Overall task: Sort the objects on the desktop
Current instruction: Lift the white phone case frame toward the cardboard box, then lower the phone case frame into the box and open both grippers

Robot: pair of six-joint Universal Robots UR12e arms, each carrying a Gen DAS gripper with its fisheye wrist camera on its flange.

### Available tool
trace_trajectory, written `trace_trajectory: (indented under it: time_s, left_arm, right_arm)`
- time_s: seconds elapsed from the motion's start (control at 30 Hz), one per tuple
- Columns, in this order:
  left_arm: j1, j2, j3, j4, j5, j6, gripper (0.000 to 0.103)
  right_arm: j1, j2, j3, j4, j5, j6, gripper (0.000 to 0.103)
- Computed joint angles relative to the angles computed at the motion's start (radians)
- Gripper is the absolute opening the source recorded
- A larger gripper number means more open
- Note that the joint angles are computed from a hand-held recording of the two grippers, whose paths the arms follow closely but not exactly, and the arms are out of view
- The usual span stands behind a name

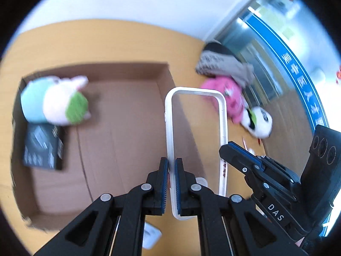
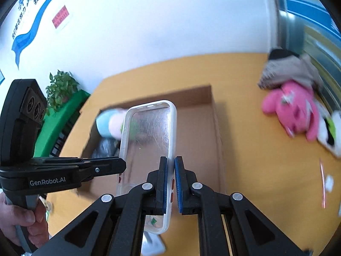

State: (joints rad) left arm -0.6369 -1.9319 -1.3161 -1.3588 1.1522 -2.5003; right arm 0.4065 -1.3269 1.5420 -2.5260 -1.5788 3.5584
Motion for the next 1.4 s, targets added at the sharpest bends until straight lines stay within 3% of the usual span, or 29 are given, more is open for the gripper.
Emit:
trace_trajectory:
  time_s: [0.2, 0.53, 0.7, 0.77, 0.8, 0.9, 0.93, 1.0, 1.1, 1.17, 1.23, 1.33, 1.4]
  left_arm:
    - [-0.012, -0.141, 0.17, -0.031, 0.02, -0.067, 0.006]
    - [-0.055, -0.38, 0.408, -0.138, 0.128, -0.112, 0.006]
    - [-0.076, -0.446, 0.473, -0.174, 0.157, -0.105, 0.006]
    - [-0.082, -0.439, 0.457, -0.149, 0.178, -0.096, 0.008]
    - [-0.081, -0.434, 0.449, -0.145, 0.173, -0.097, 0.016]
    - [-0.068, -0.386, 0.392, -0.1, 0.151, -0.093, 0.054]
    - [-0.06, -0.364, 0.366, -0.082, 0.141, -0.084, 0.056]
    - [-0.036, -0.3, 0.295, -0.064, 0.122, -0.051, 0.06]
    - [0.003, -0.218, 0.195, -0.072, 0.149, -0.008, 0.062]
    - [0.026, -0.177, 0.138, -0.077, 0.193, 0.008, 0.062]
    - [0.058, -0.143, 0.079, -0.102, 0.239, 0.001, 0.062]
    - [0.093, -0.112, 0.014, -0.109, 0.316, -0.02, 0.062]
    - [0.112, -0.105, -0.008, -0.12, 0.345, -0.025, 0.061]
  right_arm:
    - [-0.028, 0.132, -0.154, 0.066, 0.046, -0.028, 0.007]
    - [-0.073, 0.306, -0.311, 0.216, 0.066, -0.022, 0.007]
    - [-0.084, 0.371, -0.374, 0.312, 0.032, -0.07, 0.007]
    - [-0.086, 0.379, -0.379, 0.331, 0.025, -0.085, 0.008]
    - [-0.087, 0.376, -0.374, 0.323, 0.034, -0.095, 0.009]
    - [-0.088, 0.344, -0.333, 0.273, 0.091, -0.124, 0.046]
    - [-0.085, 0.328, -0.314, 0.253, 0.095, -0.131, 0.066]
    - [-0.082, 0.268, -0.241, 0.186, 0.123, -0.14, 0.078]
    - [-0.072, 0.173, -0.126, 0.162, 0.175, -0.175, 0.082]
    - [-0.059, 0.125, -0.063, 0.193, 0.181, -0.19, 0.083]
    - [-0.051, 0.089, -0.007, 0.249, 0.194, -0.146, 0.083]
    - [-0.033, 0.059, 0.051, 0.282, 0.178, -0.1, 0.083]
    - [-0.012, 0.04, 0.085, 0.251, 0.139, -0.097, 0.082]
